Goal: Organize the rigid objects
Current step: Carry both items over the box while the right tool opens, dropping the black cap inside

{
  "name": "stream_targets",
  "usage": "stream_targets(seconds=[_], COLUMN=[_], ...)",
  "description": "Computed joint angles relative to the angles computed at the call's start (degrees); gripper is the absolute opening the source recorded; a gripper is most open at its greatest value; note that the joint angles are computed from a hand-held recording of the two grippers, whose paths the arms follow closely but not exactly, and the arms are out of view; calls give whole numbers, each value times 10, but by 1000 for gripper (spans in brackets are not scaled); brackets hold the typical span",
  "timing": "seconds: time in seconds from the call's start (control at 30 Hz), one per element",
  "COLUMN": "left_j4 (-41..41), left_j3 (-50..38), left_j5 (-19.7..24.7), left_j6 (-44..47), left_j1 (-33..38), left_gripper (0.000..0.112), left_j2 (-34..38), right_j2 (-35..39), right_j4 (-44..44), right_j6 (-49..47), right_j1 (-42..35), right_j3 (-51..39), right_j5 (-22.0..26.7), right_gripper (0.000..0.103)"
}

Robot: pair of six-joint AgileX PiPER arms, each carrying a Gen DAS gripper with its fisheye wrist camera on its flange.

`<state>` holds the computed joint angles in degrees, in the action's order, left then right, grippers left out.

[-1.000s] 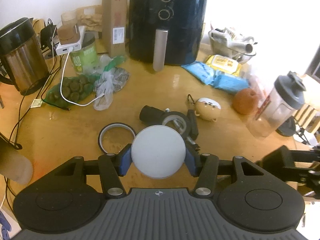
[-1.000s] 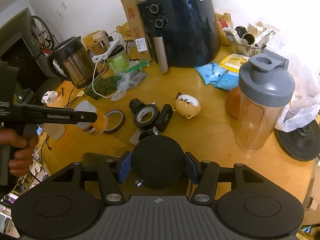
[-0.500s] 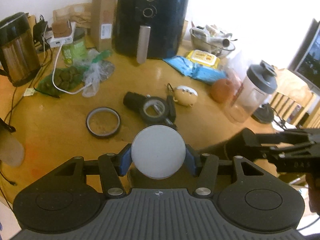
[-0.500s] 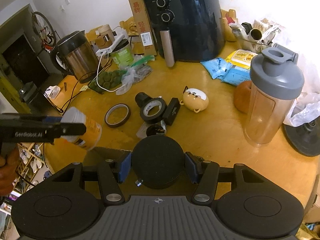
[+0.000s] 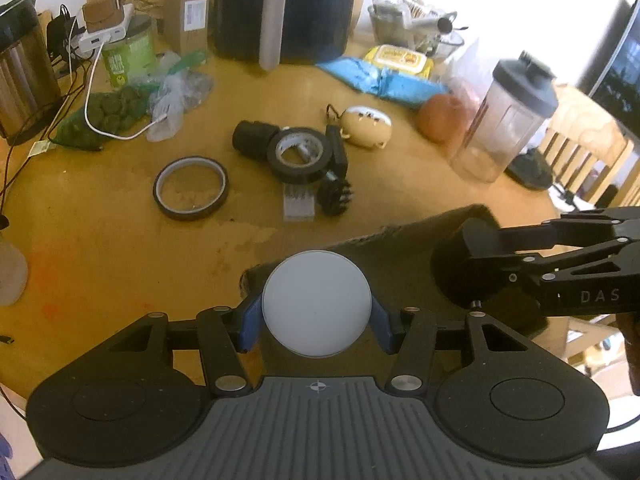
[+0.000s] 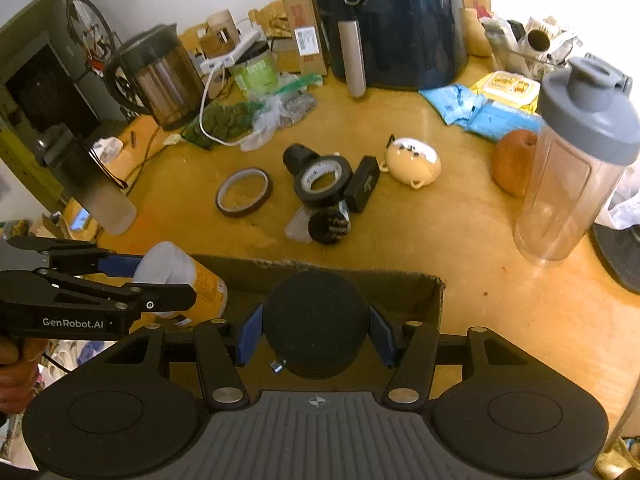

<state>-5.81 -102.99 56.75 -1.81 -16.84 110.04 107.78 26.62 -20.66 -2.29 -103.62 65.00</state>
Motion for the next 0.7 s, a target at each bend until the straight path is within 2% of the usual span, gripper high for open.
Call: stream_targets(seconds=[0.37,0.7], left_j4=[32,62], left_j3=[-9,-28], left_j5=[-7,-9], left_j6=[3,-56], left_j1=[-9,-17], left_gripper=[53,53], left_j2=[23,30], right_j2=[12,24], right_j4=[-71,-157], right_j6=[30,59], right_j1=[29,53], right_j3=[33,31], right_j5=[-58,-105], right_gripper=[59,61])
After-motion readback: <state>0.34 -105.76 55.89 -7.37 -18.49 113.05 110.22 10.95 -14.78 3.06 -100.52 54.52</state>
